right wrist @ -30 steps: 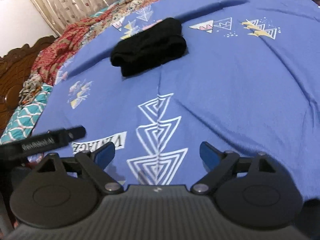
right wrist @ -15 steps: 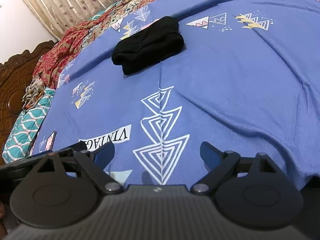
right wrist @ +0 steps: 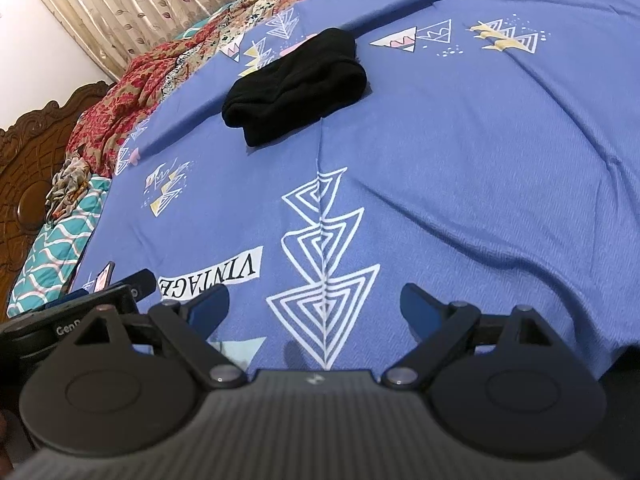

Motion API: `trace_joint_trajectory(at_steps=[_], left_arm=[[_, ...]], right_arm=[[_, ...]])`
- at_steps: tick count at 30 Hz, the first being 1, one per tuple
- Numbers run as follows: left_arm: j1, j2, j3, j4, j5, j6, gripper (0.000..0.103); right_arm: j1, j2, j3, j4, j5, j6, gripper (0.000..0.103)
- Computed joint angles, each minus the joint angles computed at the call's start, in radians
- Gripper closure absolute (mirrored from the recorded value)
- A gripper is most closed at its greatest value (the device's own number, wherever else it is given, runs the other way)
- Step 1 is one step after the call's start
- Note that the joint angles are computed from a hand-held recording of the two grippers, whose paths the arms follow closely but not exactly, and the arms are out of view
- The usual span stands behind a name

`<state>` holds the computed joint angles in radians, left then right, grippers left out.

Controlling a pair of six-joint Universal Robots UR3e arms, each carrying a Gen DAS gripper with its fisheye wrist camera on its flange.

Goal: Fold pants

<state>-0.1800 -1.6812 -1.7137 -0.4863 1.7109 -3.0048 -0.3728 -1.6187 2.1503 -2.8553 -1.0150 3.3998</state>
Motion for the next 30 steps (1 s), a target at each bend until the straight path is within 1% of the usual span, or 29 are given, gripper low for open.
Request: trace_joint_trajectory(at_steps=[6, 16, 30], left_arm=[[0.013, 0.003, 0.017, -0.053, -0.029, -0.004, 0.000], [0.015, -0.010, 0.047, -0.116, -0.041, -0.006, 0.000], [0.017, -0.011, 0.042, -0.119, -0.048, -0.001, 0.000]], right_arm=[[-0.008, 0.000, 0.002, 0.007, 0.009, -0.002, 0.009], [-0.014, -0.001, 0.001, 0.025, 0.015, -0.006, 0.009], [-0.018, 0.003, 0.006, 0.029, 0.018, -0.004, 0.009]])
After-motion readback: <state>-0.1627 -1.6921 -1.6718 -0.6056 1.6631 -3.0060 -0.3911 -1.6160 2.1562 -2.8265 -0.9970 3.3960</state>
